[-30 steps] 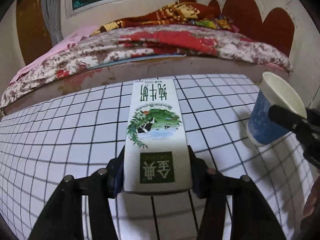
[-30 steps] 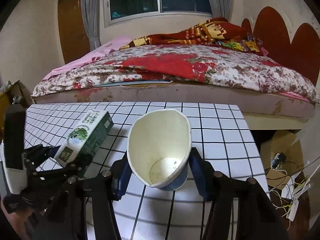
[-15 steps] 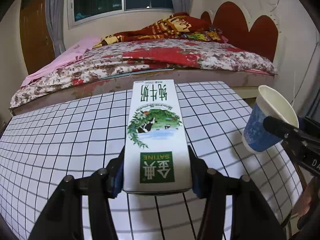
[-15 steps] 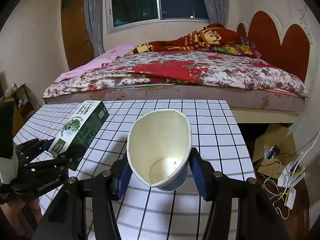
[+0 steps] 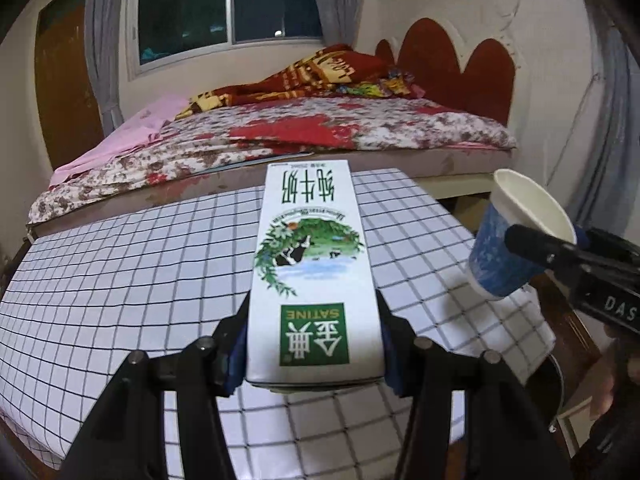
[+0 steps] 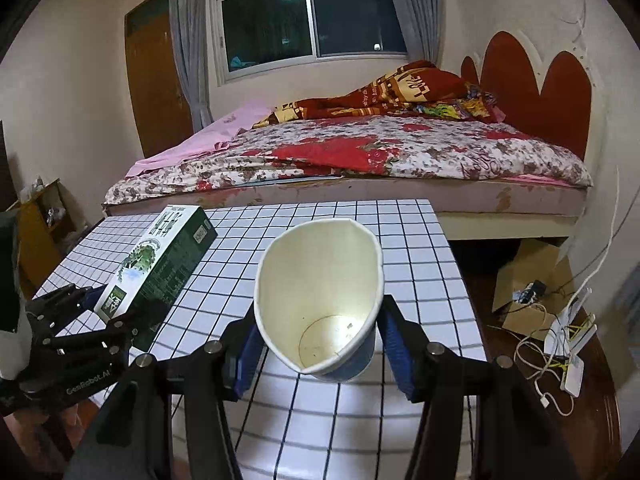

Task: Collect trash
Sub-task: 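Carry the milk carton and blue cup over the black bin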

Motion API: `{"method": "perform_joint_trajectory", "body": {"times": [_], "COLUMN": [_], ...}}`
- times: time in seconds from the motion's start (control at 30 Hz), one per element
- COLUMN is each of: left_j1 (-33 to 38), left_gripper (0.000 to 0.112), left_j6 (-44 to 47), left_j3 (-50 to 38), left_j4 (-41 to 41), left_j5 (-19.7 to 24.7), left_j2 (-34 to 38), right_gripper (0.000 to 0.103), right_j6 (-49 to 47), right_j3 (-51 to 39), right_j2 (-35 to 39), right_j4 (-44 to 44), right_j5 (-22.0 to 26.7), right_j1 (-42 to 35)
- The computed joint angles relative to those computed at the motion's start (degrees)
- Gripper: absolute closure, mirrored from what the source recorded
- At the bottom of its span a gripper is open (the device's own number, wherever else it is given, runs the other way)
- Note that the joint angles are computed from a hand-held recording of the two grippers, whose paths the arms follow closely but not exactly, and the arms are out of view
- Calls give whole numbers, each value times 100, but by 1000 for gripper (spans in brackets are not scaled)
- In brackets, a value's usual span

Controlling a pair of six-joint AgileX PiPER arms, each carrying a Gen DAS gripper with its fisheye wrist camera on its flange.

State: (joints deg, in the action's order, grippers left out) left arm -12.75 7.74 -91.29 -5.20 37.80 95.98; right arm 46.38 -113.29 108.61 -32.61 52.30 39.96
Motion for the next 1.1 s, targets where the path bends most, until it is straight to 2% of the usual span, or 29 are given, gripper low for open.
{"method": "perform_joint_trajectory", "body": {"times": [0.2, 0.47, 1.1], "left_j1": [-318, -853, -2096], "left_gripper": [58, 58, 58], "left_j6": [-95, -113, 10], "left_j3": [592, 941, 1192], "left_j4": [47, -117, -410], "left_j5": [-328, -500, -652], "left_j2": [-372, -569, -427], "right_gripper": [46, 46, 46], "right_j6": [842, 1669, 2857], "right_j3": [1463, 2703, 4633], "right_j2": [-932, -1885, -3720], "right_j4": [-518, -1066, -1675], "right_j5": [-401, -369, 686], "right_j1": [103, 205, 438]}}
